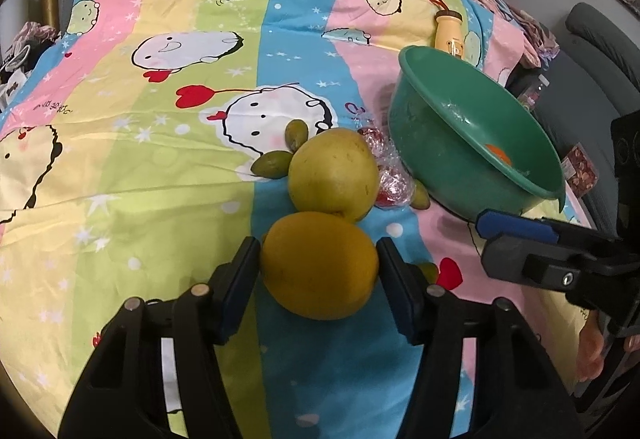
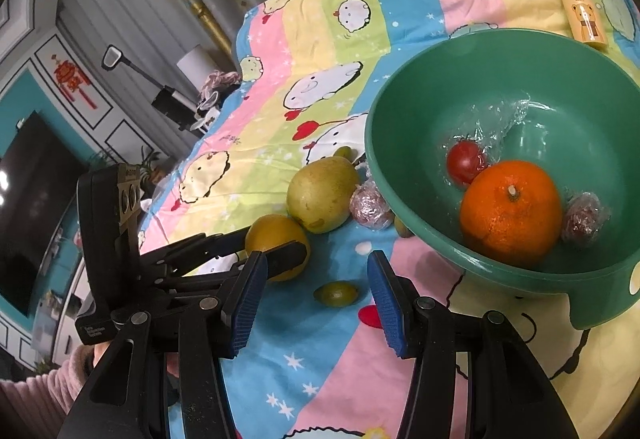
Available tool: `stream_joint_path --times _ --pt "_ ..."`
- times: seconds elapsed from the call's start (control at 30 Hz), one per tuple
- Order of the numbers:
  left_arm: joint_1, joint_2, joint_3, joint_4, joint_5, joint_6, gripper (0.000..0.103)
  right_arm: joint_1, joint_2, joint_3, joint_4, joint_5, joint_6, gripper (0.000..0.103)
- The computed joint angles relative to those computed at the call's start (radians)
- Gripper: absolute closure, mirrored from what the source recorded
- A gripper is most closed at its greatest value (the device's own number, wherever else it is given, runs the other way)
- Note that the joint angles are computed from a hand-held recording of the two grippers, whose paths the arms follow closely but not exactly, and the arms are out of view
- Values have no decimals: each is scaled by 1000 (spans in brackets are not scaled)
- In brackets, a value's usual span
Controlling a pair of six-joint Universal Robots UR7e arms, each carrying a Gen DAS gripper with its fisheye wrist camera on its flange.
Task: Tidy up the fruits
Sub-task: 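Move the left tool back to the yellow grapefruit, then close the left gripper around the yellow grapefruit and lift it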
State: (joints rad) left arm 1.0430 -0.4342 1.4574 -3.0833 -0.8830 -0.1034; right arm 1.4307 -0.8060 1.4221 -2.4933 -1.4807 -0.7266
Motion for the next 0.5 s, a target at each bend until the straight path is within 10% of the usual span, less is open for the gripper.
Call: stream_joint_path --times 0.5 --pt "-4 -66 96 -53 -18 -31 45 -5 17 -16 18 4 15 50"
